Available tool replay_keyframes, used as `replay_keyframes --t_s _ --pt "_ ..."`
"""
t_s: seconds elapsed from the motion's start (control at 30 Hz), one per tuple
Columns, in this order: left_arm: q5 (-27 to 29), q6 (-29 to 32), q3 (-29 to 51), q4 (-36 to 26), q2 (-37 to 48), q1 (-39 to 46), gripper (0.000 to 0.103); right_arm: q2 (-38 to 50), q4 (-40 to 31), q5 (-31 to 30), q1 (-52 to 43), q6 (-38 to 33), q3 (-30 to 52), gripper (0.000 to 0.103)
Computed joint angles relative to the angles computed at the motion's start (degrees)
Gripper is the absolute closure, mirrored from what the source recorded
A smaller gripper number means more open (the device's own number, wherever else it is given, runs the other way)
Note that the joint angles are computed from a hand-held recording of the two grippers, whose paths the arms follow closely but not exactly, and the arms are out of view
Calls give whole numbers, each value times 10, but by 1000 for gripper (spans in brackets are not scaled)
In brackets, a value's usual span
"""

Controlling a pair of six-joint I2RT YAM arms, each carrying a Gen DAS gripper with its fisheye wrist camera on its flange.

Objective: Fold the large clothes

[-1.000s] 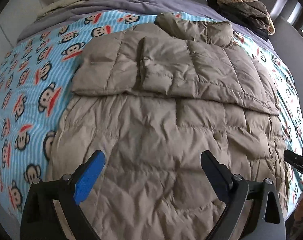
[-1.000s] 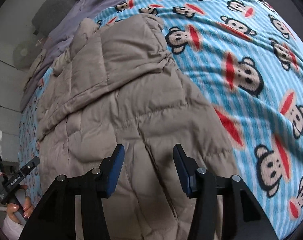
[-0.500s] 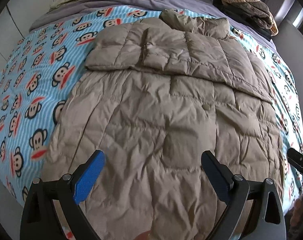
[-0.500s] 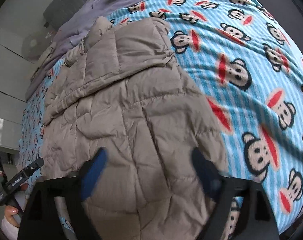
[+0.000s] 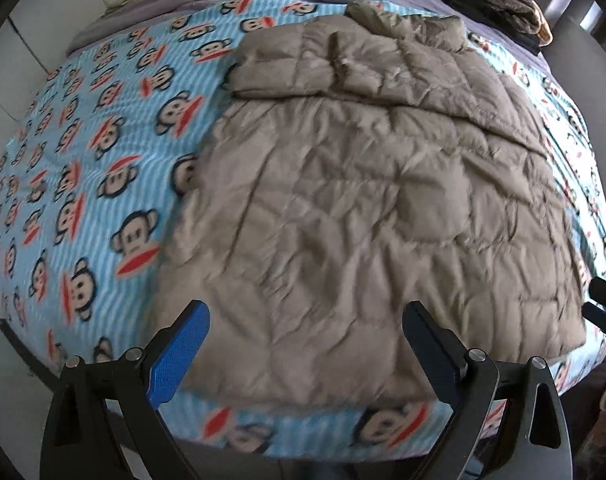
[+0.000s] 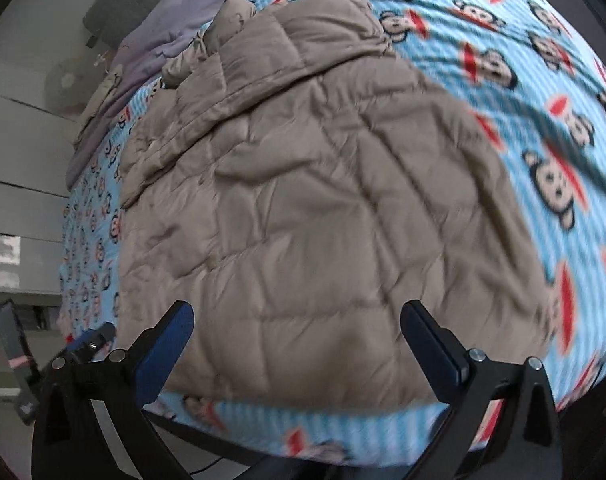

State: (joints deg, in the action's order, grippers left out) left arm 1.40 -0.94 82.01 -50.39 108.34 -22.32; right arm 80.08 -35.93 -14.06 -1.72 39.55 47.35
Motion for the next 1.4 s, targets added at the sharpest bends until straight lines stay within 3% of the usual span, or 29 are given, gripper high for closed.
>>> replay_keyframes --t_s 0.3,0.47,0.7,0.87,1.13,1.4 --pt "44 73 -69 -21 -57 54 6 -105 -14 27 120 181 -64 0" --pt "42 88 -92 -28 -81 64 6 -151 -40 36 137 225 -79 0" --pt "32 44 -125 -16 -103 62 6 -158 -59 -27 58 182 -84 0" --pt "68 -3 -151 -17 -94 72 6 -190 -86 -73 -39 118 -107 0" --pt "124 -46 -185 5 -83 116 6 -190 -29 -192 -193 101 -217 0" --pt "166 -60 -190 19 -57 152 6 -205 1 -201 -261 105 -270 0"
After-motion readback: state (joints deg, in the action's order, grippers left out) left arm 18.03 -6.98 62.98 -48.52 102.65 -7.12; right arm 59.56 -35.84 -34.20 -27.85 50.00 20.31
